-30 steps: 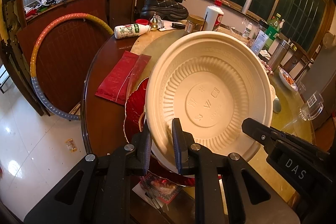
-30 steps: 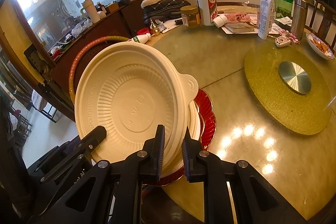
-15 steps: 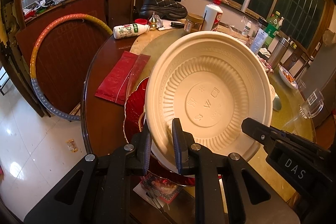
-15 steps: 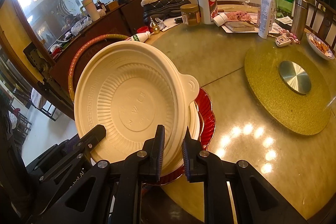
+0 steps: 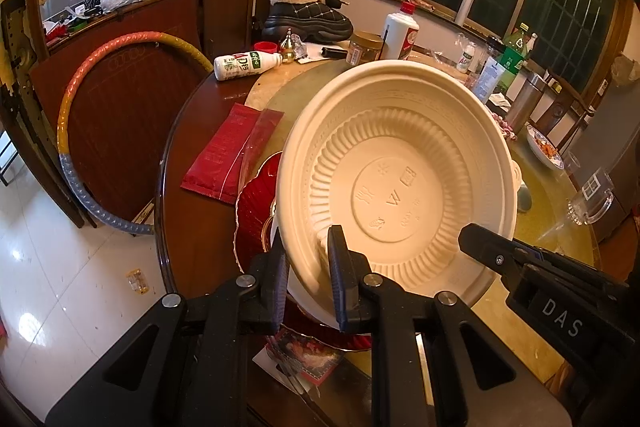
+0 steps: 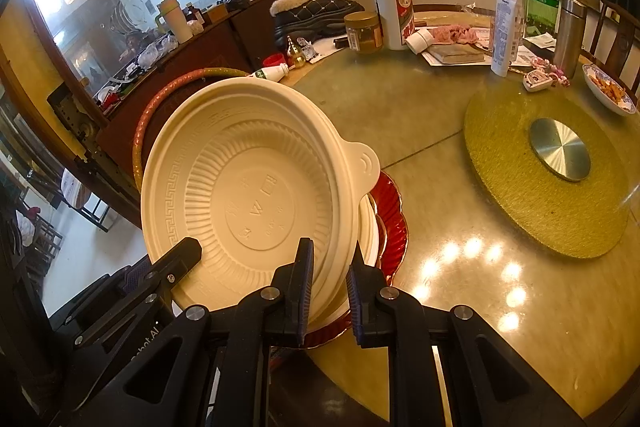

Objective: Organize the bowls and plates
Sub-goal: 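Hold the second cream bowl above the stack and lower it in, then open both grippers to release the second cream bowl onto the stack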

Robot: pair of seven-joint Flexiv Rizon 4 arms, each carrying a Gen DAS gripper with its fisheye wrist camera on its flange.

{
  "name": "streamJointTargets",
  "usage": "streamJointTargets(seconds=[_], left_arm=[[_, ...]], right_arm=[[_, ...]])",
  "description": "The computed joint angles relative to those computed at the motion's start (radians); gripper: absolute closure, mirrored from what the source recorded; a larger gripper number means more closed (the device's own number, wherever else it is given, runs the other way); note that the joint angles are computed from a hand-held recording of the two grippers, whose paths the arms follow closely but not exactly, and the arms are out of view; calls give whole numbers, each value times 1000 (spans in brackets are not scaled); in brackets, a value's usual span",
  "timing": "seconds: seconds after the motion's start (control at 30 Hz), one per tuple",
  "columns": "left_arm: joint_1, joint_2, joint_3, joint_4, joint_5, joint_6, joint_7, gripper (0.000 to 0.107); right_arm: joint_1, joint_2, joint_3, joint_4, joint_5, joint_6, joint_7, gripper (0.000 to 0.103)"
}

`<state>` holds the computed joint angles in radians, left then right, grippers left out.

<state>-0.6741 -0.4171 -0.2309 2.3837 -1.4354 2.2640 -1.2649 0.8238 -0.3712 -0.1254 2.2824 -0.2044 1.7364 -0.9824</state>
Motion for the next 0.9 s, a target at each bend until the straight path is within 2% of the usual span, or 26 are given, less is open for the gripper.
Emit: streamJointTargets(seconds=[0.3, 0.5, 0.77, 0.9], left_arm=[[2, -1, -5, -5, -13, -10, 14, 90], [15, -3, -16, -27, -54, -34, 73, 90], [23, -3, -29, -33, -76, -40, 101, 90], [25, 2, -27, -27, -69, -39, 92, 89]], right_arm=[[-5, 5, 0, 2, -6, -11, 4, 87], [25, 10, -30, 4, -19, -28, 23, 87], [-90, 2, 80, -22, -62, -69, 46, 83], [-89, 3, 69, -22, -86, -66, 72, 83]])
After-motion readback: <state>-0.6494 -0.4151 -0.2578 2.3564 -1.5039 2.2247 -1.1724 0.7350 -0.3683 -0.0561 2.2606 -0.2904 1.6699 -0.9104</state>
